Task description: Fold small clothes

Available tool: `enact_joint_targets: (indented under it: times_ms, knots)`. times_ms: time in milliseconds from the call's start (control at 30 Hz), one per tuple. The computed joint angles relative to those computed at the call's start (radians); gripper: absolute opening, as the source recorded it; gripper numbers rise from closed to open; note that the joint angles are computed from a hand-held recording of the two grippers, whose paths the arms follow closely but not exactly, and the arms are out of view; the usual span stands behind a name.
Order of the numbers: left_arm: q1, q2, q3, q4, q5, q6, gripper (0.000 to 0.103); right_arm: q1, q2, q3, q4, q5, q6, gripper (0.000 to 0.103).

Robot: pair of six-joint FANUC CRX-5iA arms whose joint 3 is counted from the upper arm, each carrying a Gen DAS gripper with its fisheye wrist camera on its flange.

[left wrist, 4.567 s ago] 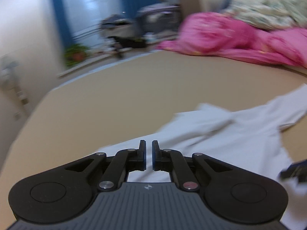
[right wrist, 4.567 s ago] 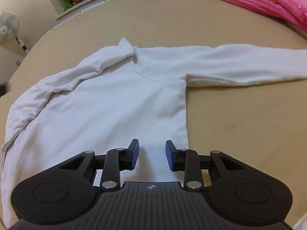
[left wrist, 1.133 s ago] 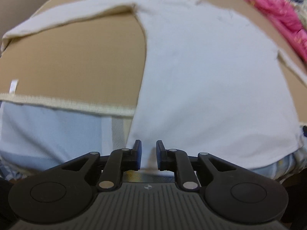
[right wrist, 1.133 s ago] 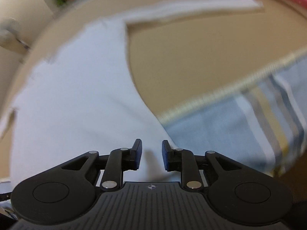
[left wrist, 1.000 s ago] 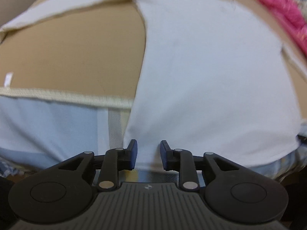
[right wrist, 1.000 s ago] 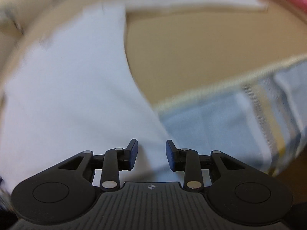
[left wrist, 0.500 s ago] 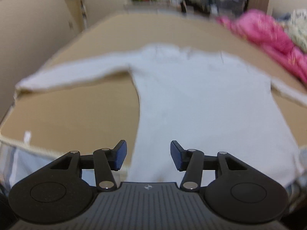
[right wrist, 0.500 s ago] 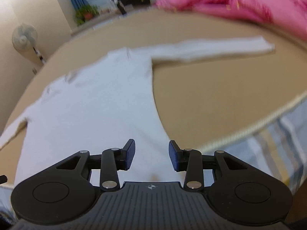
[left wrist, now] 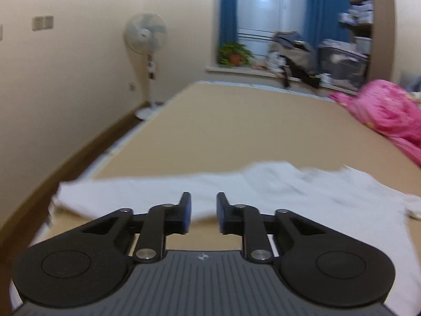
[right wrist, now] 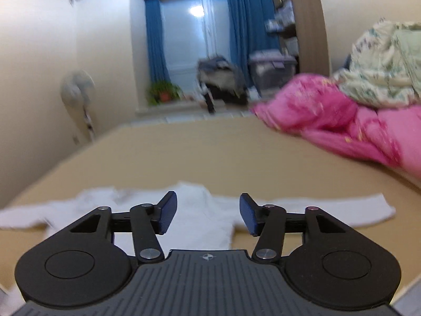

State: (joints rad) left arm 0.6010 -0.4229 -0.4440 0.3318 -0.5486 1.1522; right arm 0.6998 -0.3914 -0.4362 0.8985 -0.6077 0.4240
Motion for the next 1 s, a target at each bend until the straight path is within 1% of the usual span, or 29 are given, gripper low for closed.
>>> enact_joint_targets:
  times_ms: [33, 67, 133, 200, 233, 267, 300, 333, 367, 400, 433, 533, 567, 667, 733, 767, 833, 867, 900, 933, 1000]
  knots:
    - [0.005, 0.058, 0.05, -0.049, 0.014, 0.037, 0.011, 0.017, 0.031, 0.035, -0.064, -0.058, 0.049, 0.049]
    - [0.012, 0.1, 0.09, -0.082, 0.02, 0.058, 0.011, 0.029, 0.065, 0.082, -0.117, -0.108, 0.085, 0.039]
    - [0.034, 0.194, 0.162, -0.164, 0.035, 0.138, 0.011, 0.021, 0.102, 0.106, -0.118, -0.112, 0.052, 0.038]
    - [0.081, 0.249, 0.169, -0.149, 0.061, 0.168, 0.012, 0.018, 0.142, 0.149, -0.173, -0.146, 0.094, 0.037]
    - [0.107, 0.278, 0.175, -0.152, 0.052, 0.201, 0.012, 0.029, 0.147, 0.151, -0.175, -0.168, 0.095, 0.035]
    - [0.13, 0.324, 0.216, -0.178, -0.01, 0.239, 0.012, 0.044, 0.15, 0.15, -0.171, -0.188, 0.088, 0.027]
    - [0.161, 0.379, 0.266, -0.151, -0.088, 0.242, 0.012, 0.038, 0.161, 0.161, -0.185, -0.19, 0.106, 0.018]
    - [0.198, 0.405, 0.273, -0.072, -0.114, 0.249, 0.015, 0.03, 0.172, 0.168, -0.195, -0.189, 0.115, 0.014]
    - [0.23, 0.424, 0.265, 0.004, -0.114, 0.247, 0.022, 0.022, 0.183, 0.175, -0.197, -0.189, 0.117, 0.003]
    - [0.251, 0.443, 0.273, 0.027, -0.123, 0.268, 0.027, 0.014, 0.193, 0.178, -0.197, -0.183, 0.115, 0.0]
    - [0.269, 0.464, 0.292, 0.018, -0.14, 0.323, 0.028, 0.032, 0.182, 0.162, -0.176, -0.194, 0.082, 0.0]
    - [0.309, 0.508, 0.331, 0.023, -0.187, 0.406, 0.037, 0.021, 0.204, 0.177, -0.202, -0.207, 0.074, 0.001]
    - [0.319, 0.511, 0.329, 0.02, -0.193, 0.429, 0.042, 0.015, 0.216, 0.196, -0.239, -0.217, 0.092, 0.003]
    - [0.344, 0.54, 0.368, -0.003, -0.24, 0.507, 0.042, -0.014, 0.257, 0.283, -0.447, -0.249, 0.226, 0.004]
    - [0.351, 0.546, 0.364, 0.012, -0.241, 0.529, 0.042, -0.042, 0.294, 0.369, -0.639, -0.292, 0.384, 0.016]
    - [0.354, 0.546, 0.362, 0.015, -0.235, 0.536, 0.042, -0.043, 0.307, 0.392, -0.682, -0.309, 0.429, 0.023]
    - [0.353, 0.547, 0.365, 0.006, -0.226, 0.545, 0.04, -0.02, 0.32, 0.399, -0.671, -0.323, 0.473, 0.024]
    - [0.35, 0.548, 0.37, -0.009, -0.221, 0.552, 0.031, -0.01, 0.326, 0.403, -0.669, -0.331, 0.495, 0.024]
    - [0.344, 0.547, 0.376, -0.034, -0.216, 0.567, 0.005, -0.006, 0.333, 0.413, -0.679, -0.346, 0.512, 0.024]
    - [0.336, 0.543, 0.388, -0.075, -0.221, 0.595, 0.004, -0.005, 0.339, 0.422, -0.689, -0.36, 0.523, 0.024]
    - [0.297, 0.528, 0.424, -0.204, -0.219, 0.672, 0.003, -0.005, 0.349, 0.44, -0.699, -0.391, 0.535, 0.024]
